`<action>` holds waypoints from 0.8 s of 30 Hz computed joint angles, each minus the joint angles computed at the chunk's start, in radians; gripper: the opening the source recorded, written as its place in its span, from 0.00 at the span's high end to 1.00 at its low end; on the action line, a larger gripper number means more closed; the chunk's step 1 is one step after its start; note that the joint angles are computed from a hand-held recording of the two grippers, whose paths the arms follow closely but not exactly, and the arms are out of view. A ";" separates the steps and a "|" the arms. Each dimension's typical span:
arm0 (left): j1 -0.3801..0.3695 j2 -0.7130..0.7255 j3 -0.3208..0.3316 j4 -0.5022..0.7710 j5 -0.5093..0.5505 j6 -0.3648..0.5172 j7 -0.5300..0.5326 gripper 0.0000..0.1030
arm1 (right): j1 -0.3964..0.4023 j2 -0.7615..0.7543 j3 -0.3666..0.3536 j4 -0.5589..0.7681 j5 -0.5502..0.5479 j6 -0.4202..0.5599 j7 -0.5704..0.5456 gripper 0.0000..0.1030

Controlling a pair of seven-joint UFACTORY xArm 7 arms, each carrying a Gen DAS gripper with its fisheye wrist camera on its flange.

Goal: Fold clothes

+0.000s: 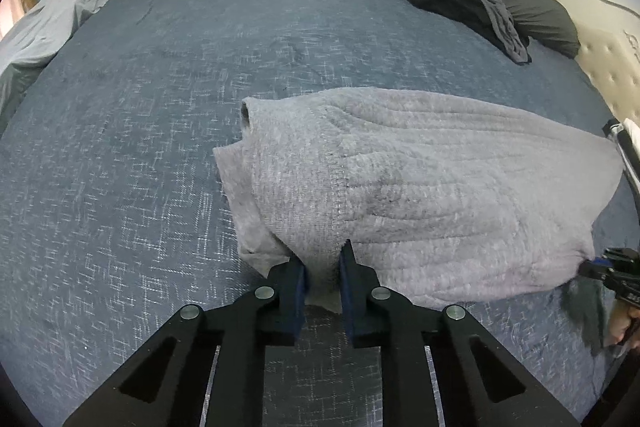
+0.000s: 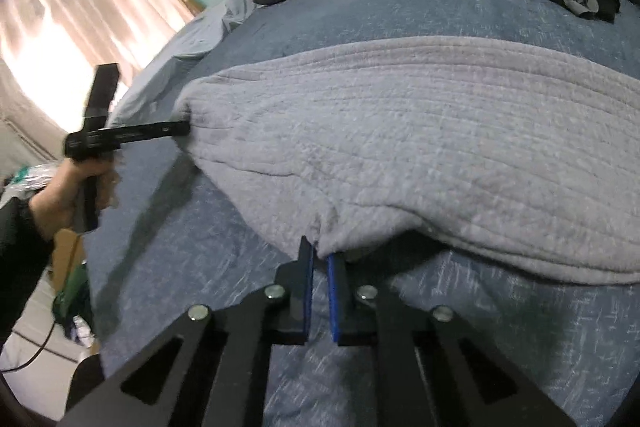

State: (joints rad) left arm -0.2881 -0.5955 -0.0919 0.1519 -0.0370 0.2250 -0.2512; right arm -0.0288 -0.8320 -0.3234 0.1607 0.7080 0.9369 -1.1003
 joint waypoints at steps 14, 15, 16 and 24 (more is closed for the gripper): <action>-0.004 -0.069 0.028 -0.006 -0.028 0.089 0.023 0.79 | -0.068 0.055 0.027 0.029 -0.066 0.113 -0.007 0.93; 0.003 -0.093 0.018 -0.013 -0.024 0.103 0.017 0.76 | -0.076 0.049 0.028 0.028 -0.084 0.122 -0.006 0.93; 0.010 -0.118 0.010 -0.019 -0.020 0.118 0.010 0.76 | -0.088 0.042 0.021 0.027 -0.106 0.138 -0.011 0.93; 0.058 -0.317 -0.124 -0.024 0.068 0.192 -0.116 0.75 | -0.082 0.002 0.024 0.000 -0.061 0.057 0.020 0.52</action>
